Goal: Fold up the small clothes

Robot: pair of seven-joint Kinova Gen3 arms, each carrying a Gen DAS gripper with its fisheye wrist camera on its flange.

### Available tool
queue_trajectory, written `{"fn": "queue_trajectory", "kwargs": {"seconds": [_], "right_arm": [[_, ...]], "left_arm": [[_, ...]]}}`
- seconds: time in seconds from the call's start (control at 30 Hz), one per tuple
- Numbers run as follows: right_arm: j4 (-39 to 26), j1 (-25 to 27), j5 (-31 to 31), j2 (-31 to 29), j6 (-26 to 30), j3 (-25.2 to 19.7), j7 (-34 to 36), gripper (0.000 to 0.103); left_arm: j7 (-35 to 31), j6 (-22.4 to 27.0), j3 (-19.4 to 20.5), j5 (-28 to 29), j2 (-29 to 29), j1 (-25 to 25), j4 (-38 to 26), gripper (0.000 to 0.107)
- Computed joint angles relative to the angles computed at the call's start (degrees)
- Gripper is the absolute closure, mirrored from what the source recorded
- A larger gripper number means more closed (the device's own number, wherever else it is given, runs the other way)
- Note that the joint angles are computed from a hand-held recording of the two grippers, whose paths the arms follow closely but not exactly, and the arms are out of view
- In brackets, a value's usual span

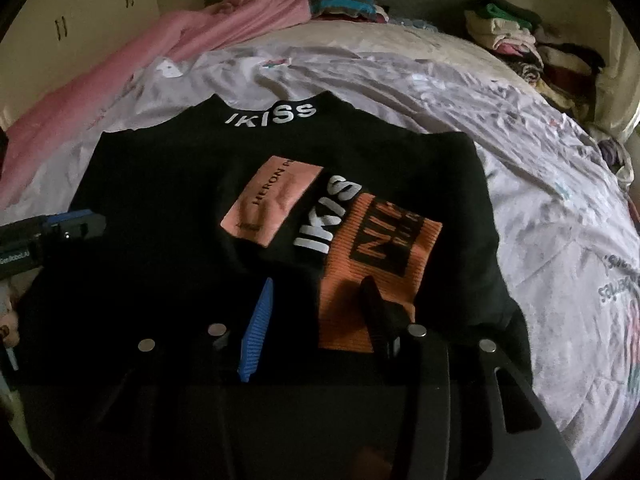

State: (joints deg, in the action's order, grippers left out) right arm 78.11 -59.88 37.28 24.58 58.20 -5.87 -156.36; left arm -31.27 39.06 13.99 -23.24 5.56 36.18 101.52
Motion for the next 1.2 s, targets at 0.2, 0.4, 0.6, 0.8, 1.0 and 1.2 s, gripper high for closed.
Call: {"fn": "queue_trajectory", "kwargs": {"seconds": [0.2,0.4,0.6,0.8,1.0,1.2], "right_arm": [[2.51,-3.02,5.83,-1.98,-0.49,0.47,-4.83,0.05],[3.18,-3.65,8.9,-3.42,0.82,-0.98,-7.66,0.036],[3.5,-4.47,11.32,-4.05,2.39,-1.88,-10.5,0.02],[4.09,-4.92,13.14,-4.62,3.54,-2.62,-12.85,0.01],[4.65,-5.27,14.53,-5.12,4.48,-3.3,-14.76,0.008],[4.65,-5.36,15.28,-5.25,5.32,-3.74,-15.53,0.006]], "left_arm": [[0.15,0.49,0.1,-0.38,-0.08,0.22,-0.22,0.068],[0.49,1.16,0.43,-0.67,-0.62,0.42,-0.45,0.065],[1.04,0.94,0.98,-0.98,-1.55,0.26,-0.31,0.06],[2.95,1.7,1.88,-3.19,-2.33,0.84,-0.4,0.051],[5.48,2.22,2.61,-5.67,-3.1,1.06,-0.3,0.041],[7.73,3.16,3.2,-7.74,-3.31,1.19,-0.3,0.025]]}}
